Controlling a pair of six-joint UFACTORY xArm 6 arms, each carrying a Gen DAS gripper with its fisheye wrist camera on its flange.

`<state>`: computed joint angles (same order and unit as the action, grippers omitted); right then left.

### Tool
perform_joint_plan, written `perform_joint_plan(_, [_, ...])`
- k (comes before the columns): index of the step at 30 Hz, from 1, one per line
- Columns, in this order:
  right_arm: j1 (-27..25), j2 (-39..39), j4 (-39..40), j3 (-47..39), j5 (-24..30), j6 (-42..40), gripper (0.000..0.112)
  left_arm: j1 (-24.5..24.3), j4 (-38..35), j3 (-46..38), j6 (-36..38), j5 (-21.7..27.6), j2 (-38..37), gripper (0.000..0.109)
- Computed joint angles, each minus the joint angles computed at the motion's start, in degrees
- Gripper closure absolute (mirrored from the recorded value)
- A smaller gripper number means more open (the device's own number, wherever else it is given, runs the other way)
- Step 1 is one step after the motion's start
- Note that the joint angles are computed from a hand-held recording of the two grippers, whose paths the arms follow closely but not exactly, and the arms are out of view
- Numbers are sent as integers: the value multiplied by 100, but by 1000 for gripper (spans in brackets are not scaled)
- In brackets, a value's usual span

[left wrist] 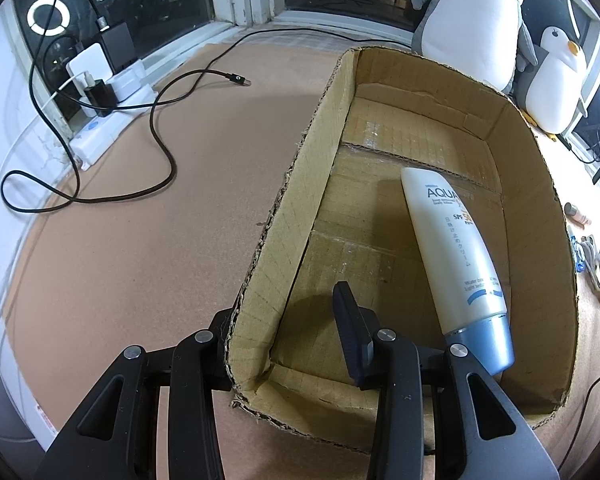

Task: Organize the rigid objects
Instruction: 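Move the right gripper back toward the patterned lighter, then grasp the patterned lighter with the right gripper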

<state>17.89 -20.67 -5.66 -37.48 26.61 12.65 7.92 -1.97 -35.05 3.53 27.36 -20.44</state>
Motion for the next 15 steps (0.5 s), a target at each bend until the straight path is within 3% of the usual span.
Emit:
perform_joint_plan(9, [-147, 553, 315, -284, 60, -585, 54, -1, -1, 2, -5, 7, -11, 70])
perform_joint_plan(12, [-134, 702, 370, -376, 65, -640, 63, -1, 1, 2, -3, 7, -9, 70])
perform_joint_plan(15, [-119, 793, 405, -436, 92, -679, 65, 0, 0, 3, 4, 4, -9, 70])
